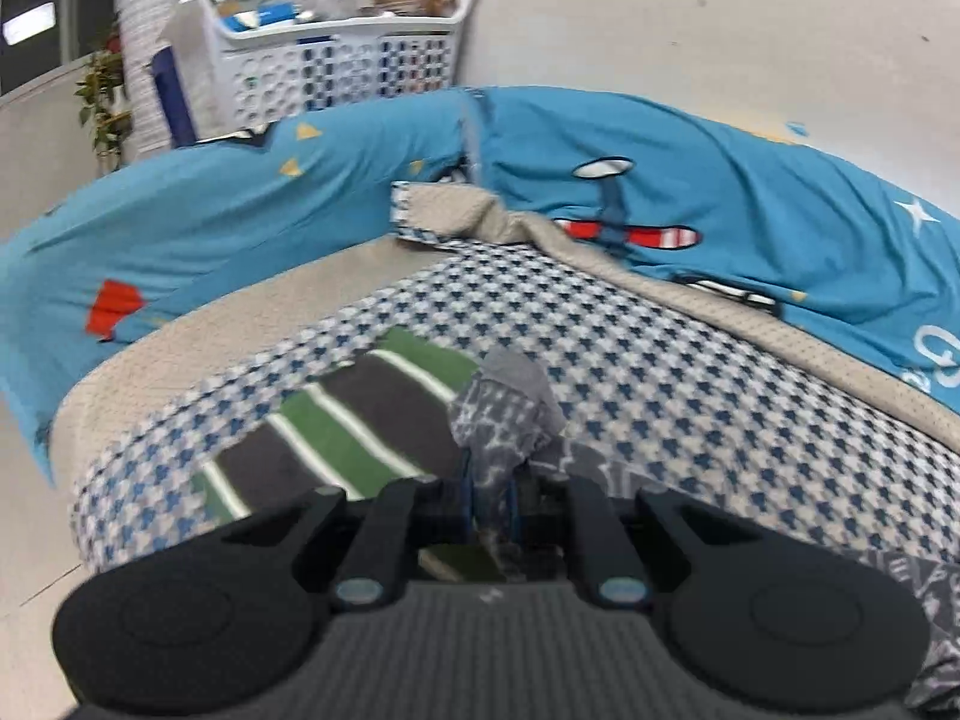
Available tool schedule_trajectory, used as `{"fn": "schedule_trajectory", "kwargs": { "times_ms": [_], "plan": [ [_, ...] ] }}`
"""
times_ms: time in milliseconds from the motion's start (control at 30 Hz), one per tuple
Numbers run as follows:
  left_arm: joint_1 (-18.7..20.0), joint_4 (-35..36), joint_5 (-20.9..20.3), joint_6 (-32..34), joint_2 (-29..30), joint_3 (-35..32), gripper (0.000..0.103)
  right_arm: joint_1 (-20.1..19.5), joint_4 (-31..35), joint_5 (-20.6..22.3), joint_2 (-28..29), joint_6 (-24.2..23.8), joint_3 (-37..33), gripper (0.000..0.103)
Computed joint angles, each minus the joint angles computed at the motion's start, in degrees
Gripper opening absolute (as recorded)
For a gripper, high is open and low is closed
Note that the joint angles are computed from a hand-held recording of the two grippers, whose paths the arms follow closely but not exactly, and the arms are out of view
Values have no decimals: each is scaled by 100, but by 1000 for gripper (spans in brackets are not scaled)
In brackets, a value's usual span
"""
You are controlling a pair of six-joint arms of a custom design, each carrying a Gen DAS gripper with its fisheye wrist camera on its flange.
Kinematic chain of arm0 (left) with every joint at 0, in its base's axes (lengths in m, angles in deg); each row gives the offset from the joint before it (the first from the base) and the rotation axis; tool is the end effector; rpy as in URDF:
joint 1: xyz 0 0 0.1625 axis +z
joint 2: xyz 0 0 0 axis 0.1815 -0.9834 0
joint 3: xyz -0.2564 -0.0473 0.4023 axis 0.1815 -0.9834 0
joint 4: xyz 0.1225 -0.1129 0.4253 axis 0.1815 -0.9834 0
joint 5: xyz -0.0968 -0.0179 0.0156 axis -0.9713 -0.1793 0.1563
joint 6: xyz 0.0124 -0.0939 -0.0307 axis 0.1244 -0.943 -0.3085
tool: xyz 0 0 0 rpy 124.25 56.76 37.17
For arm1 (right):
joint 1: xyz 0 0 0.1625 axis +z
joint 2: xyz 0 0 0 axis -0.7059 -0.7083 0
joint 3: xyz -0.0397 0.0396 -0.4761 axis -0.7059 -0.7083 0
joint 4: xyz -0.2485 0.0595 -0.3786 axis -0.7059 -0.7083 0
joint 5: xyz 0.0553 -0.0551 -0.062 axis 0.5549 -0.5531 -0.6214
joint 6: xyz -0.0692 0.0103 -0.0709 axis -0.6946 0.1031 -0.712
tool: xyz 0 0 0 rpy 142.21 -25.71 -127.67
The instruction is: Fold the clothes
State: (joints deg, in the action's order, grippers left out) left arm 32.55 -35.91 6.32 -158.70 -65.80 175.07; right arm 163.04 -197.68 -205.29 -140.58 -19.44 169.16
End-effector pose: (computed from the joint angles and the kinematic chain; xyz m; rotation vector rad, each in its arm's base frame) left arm 0.0118 -0.3045 0.4205 -0.3095 1.7832 -1.1928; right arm 0.2329 -0.3147 0.1184 0.4761 -2.2247 0.7206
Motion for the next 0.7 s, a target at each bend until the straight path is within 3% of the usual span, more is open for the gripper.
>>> {"fn": "schedule_trajectory", "kwargs": {
  "times_ms": [67, 167, 367, 467, 533, 600, 700],
  "plan": [
    [-87, 932, -149, -933, 113, -145, 9, 5, -51, -20, 29, -29, 2, 65],
    [-121, 1351, -308, -1296, 110, -213, 9, 2, -110, -27, 64, -59, -1, 65],
    [463, 587, -585, -302, 130, -229, 9, 16, -178, -80, 127, -89, -19, 66],
    [691, 621, -727, -327, 290, -280, 24, 19, -177, -87, 133, -92, -22, 66],
    [659, 1289, -889, -1248, 522, -405, 52, 34, -173, -104, 144, -59, -24, 66],
    [601, 1857, -1055, -2113, 638, -524, 52, 31, -171, -98, 142, -71, -26, 66],
    [522, 1805, -1155, -2328, 430, -584, 52, -2, -203, -66, 130, -146, -22, 66]
  ]
}}
